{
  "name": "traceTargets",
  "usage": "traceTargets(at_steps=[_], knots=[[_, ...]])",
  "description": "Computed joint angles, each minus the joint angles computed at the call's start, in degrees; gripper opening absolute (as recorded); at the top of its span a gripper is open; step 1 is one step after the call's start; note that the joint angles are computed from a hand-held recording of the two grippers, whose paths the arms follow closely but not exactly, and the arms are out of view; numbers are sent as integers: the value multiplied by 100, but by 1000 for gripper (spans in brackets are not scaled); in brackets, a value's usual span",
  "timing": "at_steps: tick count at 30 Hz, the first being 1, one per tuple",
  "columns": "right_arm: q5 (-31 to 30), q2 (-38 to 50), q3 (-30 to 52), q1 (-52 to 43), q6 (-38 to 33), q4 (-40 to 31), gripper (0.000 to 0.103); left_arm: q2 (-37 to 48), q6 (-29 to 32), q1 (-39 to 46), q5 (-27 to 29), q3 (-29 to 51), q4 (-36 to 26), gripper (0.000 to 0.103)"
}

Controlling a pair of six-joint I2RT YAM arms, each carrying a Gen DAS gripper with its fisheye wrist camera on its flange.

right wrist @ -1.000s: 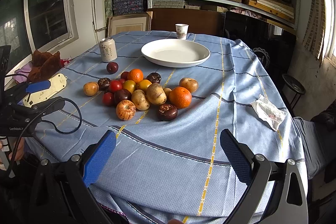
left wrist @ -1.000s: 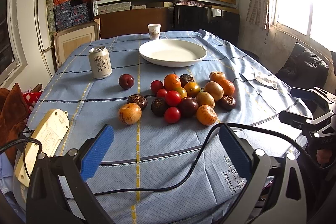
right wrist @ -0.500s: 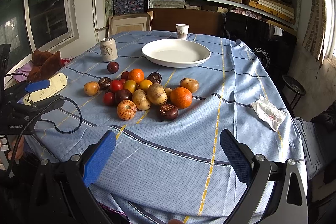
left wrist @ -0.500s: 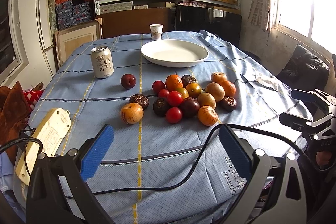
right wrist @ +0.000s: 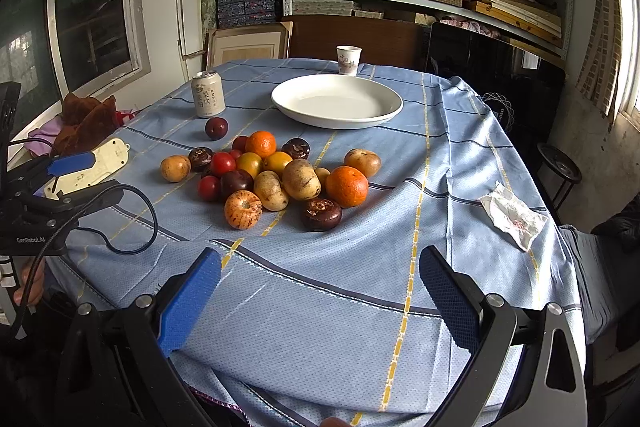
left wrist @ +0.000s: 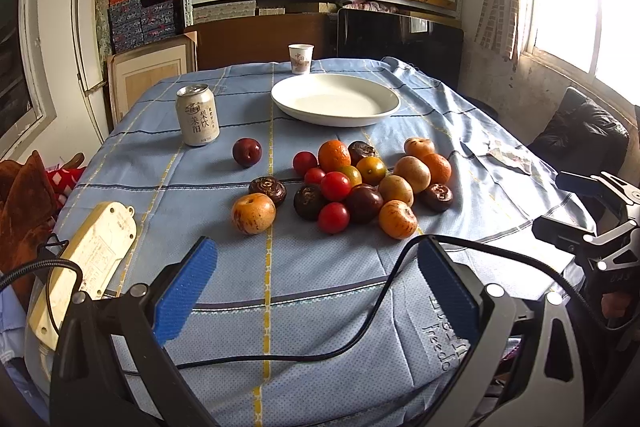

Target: Organize fruits

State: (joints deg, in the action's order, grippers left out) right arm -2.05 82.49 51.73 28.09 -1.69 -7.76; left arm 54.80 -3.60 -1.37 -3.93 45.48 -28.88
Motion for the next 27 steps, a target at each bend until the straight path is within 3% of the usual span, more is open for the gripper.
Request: traceTargets(at_steps=[27], knots=[[63,38,-4,58,-5,11,100,-12,49,82,67,-52,19,99]])
